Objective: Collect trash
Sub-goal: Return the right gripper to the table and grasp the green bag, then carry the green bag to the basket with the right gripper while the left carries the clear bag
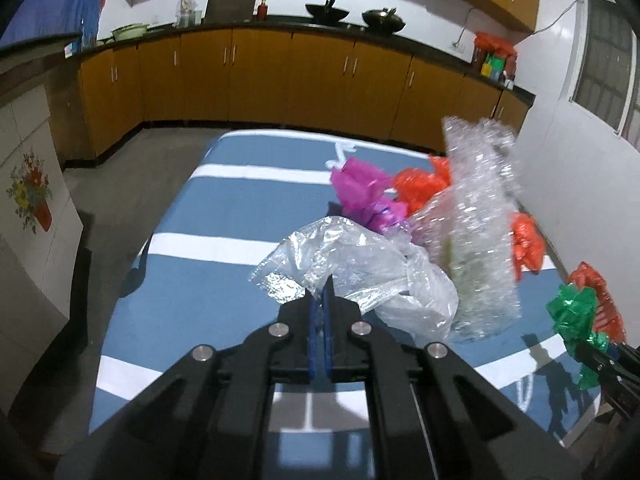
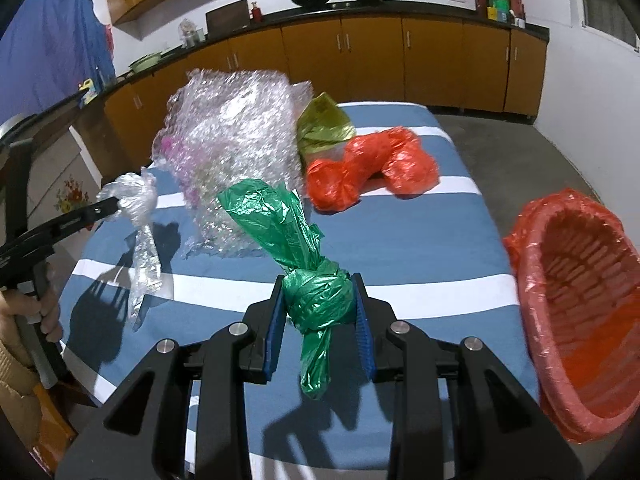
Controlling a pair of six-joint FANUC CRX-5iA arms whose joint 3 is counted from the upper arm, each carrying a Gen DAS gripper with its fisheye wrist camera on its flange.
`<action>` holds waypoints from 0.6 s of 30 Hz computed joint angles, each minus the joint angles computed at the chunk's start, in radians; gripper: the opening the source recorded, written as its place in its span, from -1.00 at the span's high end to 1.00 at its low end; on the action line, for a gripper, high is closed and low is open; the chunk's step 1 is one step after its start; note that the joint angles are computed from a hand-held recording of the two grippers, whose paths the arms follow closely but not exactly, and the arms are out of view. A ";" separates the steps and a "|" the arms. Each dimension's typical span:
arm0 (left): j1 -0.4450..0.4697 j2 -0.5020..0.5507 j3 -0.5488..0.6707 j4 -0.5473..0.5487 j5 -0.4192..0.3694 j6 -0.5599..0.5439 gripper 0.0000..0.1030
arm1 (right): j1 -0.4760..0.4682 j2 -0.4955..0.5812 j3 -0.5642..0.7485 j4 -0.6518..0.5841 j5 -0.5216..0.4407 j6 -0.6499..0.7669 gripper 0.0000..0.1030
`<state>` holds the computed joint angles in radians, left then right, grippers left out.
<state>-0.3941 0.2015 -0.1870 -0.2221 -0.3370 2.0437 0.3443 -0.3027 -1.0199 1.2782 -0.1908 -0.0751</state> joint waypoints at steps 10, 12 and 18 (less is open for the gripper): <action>-0.057 -0.053 -0.037 0.082 0.054 -0.086 0.91 | -0.064 -0.096 -0.047 0.041 -0.026 -0.050 0.38; -0.073 -0.052 -0.036 0.098 0.065 -0.100 0.92 | -0.071 -0.115 -0.056 0.038 -0.041 -0.051 0.38; -0.120 -0.039 -0.012 0.130 0.083 -0.120 0.92 | -0.091 -0.179 -0.088 0.014 -0.088 -0.047 0.38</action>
<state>-0.5136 0.1626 -0.1991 -0.0922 -0.2540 1.9235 0.2532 -0.4818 -1.1075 1.2924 -0.2787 -0.1225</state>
